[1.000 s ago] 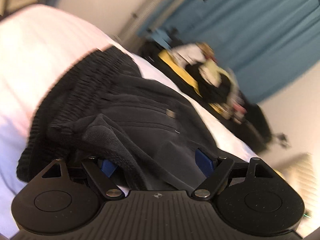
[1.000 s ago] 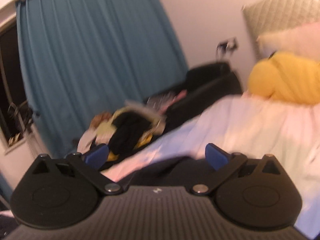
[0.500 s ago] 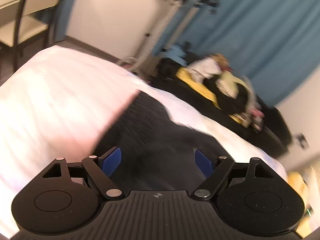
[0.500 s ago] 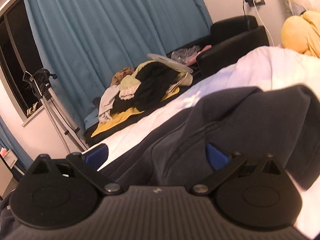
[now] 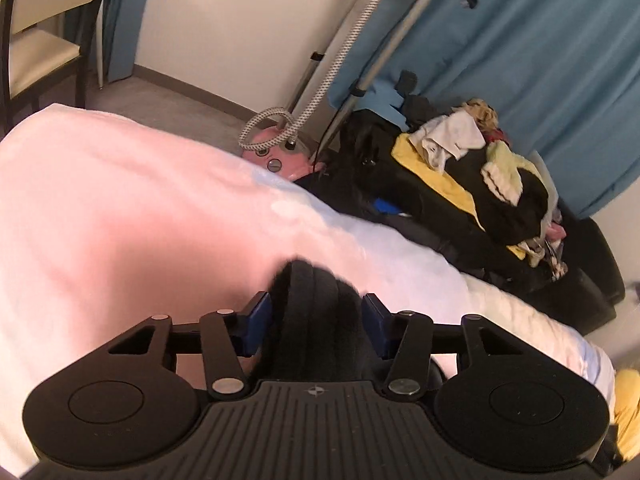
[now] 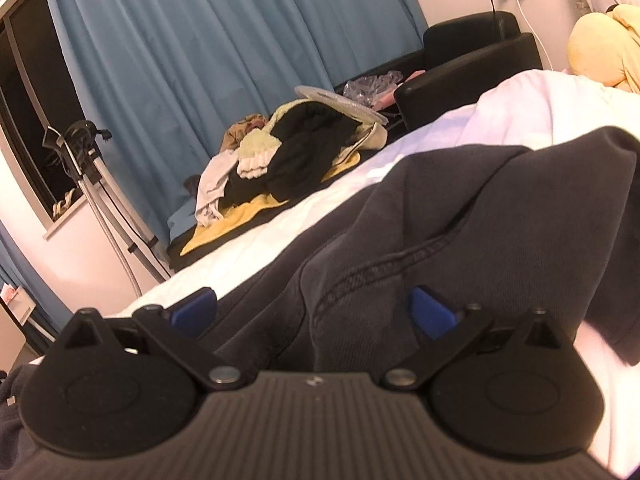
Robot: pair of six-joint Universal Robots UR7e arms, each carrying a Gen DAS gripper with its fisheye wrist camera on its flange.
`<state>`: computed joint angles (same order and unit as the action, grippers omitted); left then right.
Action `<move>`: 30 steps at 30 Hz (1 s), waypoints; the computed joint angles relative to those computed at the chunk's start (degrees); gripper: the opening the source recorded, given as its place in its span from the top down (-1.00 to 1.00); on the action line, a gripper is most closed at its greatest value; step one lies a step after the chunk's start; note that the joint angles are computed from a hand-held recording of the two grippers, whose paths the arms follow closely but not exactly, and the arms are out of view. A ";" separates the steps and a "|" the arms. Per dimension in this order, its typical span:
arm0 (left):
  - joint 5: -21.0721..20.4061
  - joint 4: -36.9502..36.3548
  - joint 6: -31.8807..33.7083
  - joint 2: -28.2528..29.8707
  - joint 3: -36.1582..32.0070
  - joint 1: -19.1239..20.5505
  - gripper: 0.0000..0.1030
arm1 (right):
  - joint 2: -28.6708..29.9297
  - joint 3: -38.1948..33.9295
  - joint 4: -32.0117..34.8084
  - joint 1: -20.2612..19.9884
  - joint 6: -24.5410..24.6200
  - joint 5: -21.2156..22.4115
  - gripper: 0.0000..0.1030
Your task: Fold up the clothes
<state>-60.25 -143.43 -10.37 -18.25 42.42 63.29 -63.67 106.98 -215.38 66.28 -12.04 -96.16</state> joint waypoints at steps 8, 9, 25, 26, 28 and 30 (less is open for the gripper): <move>5.60 11.30 -0.45 8.29 -13.09 -1.16 0.11 | 1.58 -1.23 -0.87 0.19 -2.18 -1.15 -1.00; 6.80 8.68 -1.27 7.52 -11.04 -1.57 0.26 | 1.83 -1.41 -1.17 0.25 -2.85 -1.24 -1.00; 13.82 -37.34 3.30 -26.86 52.54 -20.78 0.80 | -3.50 4.72 -6.55 -1.28 -3.51 6.93 -1.00; 13.88 -39.53 2.03 -29.69 57.45 -22.53 0.80 | -3.99 5.49 -7.57 -1.28 -4.07 7.70 -1.00; 14.44 -42.82 -2.40 -35.00 67.52 -25.91 0.80 | -5.00 7.09 -9.67 -1.33 -5.34 9.30 -1.00; 14.99 -43.27 -8.89 -39.70 76.41 -28.86 0.79 | -6.18 8.69 -10.40 -1.24 -6.24 10.75 -1.00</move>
<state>-45.26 -186.70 -19.26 -57.95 118.82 34.43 -69.86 115.67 -225.78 65.03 -18.28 -85.42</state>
